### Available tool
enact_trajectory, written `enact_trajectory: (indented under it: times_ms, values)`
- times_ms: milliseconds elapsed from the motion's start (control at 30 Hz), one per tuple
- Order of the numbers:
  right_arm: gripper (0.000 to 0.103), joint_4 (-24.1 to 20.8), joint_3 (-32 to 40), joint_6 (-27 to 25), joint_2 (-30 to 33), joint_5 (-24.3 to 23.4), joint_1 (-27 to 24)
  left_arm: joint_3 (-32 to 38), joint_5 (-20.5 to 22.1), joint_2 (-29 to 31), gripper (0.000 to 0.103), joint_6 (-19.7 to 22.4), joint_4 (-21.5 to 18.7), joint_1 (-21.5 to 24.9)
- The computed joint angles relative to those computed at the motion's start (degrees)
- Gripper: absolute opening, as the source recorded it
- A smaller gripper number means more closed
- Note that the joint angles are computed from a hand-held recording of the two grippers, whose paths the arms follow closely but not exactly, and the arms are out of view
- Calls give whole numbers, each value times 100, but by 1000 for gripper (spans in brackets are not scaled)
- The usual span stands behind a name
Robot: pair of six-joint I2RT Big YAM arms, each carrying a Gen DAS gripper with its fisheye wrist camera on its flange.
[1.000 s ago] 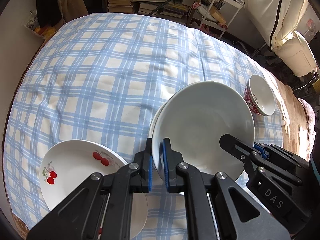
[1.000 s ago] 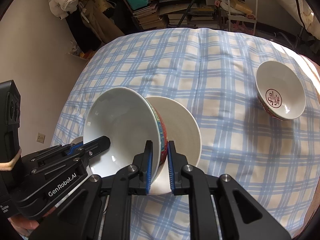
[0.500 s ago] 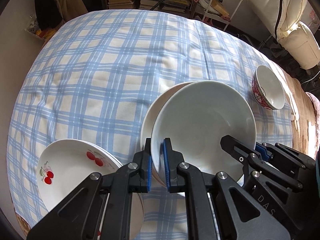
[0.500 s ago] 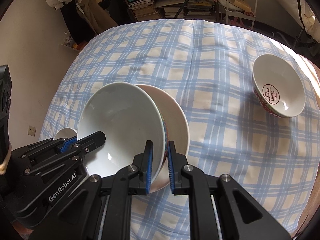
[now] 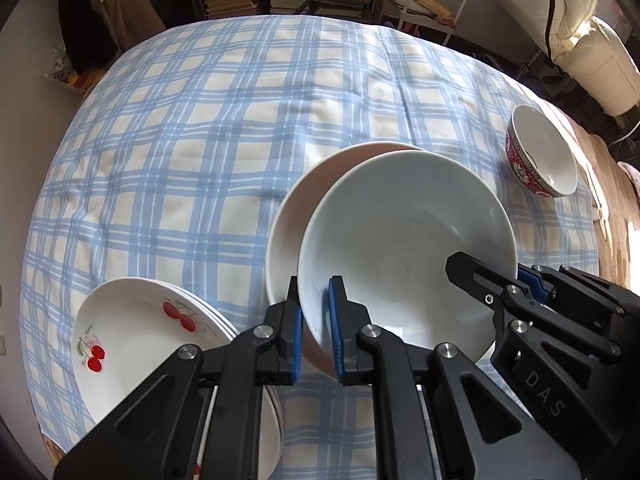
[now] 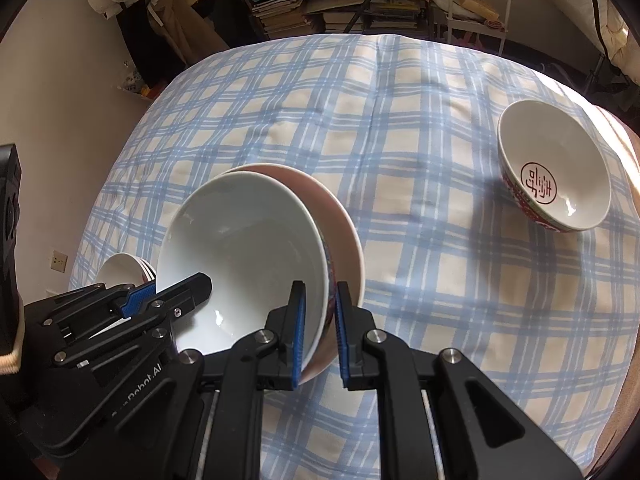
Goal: Organize plates and bowls
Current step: 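Lower the white bowl into the red-patterned bowl with both grippers, then open both grippers and withdraw from the nested bowls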
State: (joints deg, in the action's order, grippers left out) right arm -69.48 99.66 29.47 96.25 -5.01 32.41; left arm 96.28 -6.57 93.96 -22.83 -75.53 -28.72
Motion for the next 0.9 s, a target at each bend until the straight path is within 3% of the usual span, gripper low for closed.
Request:
enact_trajectory:
  times_ms: [67, 233, 433, 533, 767, 900]
  values:
    - [16, 3, -33, 18, -6, 10, -12, -19, -292, -24, 12, 221, 45, -95]
    - [16, 11, -78, -85, -17, 58, 1, -96, 28, -67, 12, 31, 110, 55]
    - [16, 38, -102, -180, -35, 82, 17, -161, 203, -172, 12, 244, 152, 89]
    - [15, 109, -165, -202, -81, 68, 2, -217, -28, -305, 14, 363, 287, 50]
    - [16, 187, -187, -252, -165, 51, -34, -92, -13, -297, 16, 351, 125, 188]
    - [17, 132, -156, -145, -217, -137, -139, 58, 22, -265, 23, 285, 51, 230]
